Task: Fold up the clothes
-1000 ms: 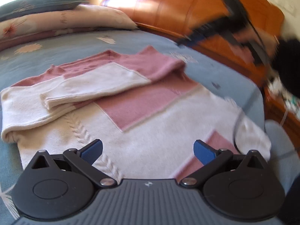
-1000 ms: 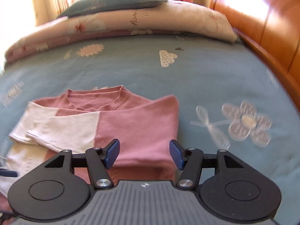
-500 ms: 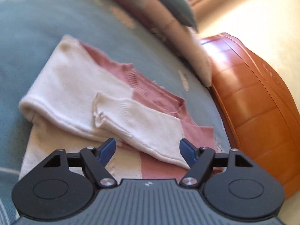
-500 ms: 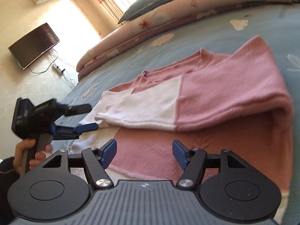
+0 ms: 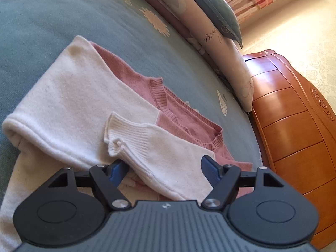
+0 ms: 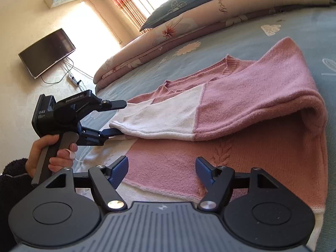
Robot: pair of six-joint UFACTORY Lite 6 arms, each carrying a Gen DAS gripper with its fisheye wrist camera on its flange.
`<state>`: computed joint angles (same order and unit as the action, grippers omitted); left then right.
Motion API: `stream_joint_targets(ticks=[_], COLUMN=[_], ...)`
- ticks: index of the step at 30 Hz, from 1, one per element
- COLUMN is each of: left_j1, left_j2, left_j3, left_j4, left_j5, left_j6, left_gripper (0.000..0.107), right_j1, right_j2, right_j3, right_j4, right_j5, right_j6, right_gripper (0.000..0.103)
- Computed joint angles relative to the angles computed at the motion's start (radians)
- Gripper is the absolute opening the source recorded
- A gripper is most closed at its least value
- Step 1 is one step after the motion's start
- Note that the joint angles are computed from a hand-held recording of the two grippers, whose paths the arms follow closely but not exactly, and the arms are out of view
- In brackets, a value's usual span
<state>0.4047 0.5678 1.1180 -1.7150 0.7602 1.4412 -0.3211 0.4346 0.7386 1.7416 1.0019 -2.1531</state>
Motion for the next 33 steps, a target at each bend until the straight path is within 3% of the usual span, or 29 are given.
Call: stream_joint_targets(ticks=[9, 12, 13, 15, 17, 18, 24, 33], left_j1=[-0.065, -0.079, -0.084, -0.095, -0.119, -0.133, -0.182, -0.218], left_j2=[0.054, 0.058, 0.059, 0.062, 0.060, 0.058, -0.015, -0.092], left_j3=[0.090, 0.107, 0.115, 0.134, 0.155, 0.163, 0.154, 0.182], left_j4=[-0.034, -0.029, -0.026, -0.011, 0.033, 0.058, 0.078, -0.022], left_j5=[-0.094, -0.119, -0.128, -0.163, -0.247, -0.294, -0.358, -0.252], left_j6=[0.001, -0.015, -0.024, -0.044, -0.083, -0.104, -0.059, 0.061], left_gripper=[0.074, 0.074, 0.069, 0.046, 0.011, 0.005, 0.006, 0.006], right_j1=[0.014, -0.017, -0.029, -0.045, -0.052, -0.055, -0.095, -0.144], right_j2=[-0.203, -0.190, -0.182, -0.173, -0.175, -0.181, -0.192, -0.133], right_j3=[-0.117, -0.103, -0.096, -0.087, -0.086, -0.088, -0.077, -0.008], right_j4=[0.165, 0.160, 0.153, 0.141, 0.139, 0.140, 0.115, 0.113], right_j5=[-0.216, -0.217, -0.210, -0.196, -0.193, -0.193, -0.195, -0.266], right_j6=[-0.139, -0.126, -0.113, -0.106, -0.113, -0.122, -0.113, -0.076], right_gripper=[0.079, 0.079, 0.079, 0.079, 0.079, 0.079, 0.079, 0.079])
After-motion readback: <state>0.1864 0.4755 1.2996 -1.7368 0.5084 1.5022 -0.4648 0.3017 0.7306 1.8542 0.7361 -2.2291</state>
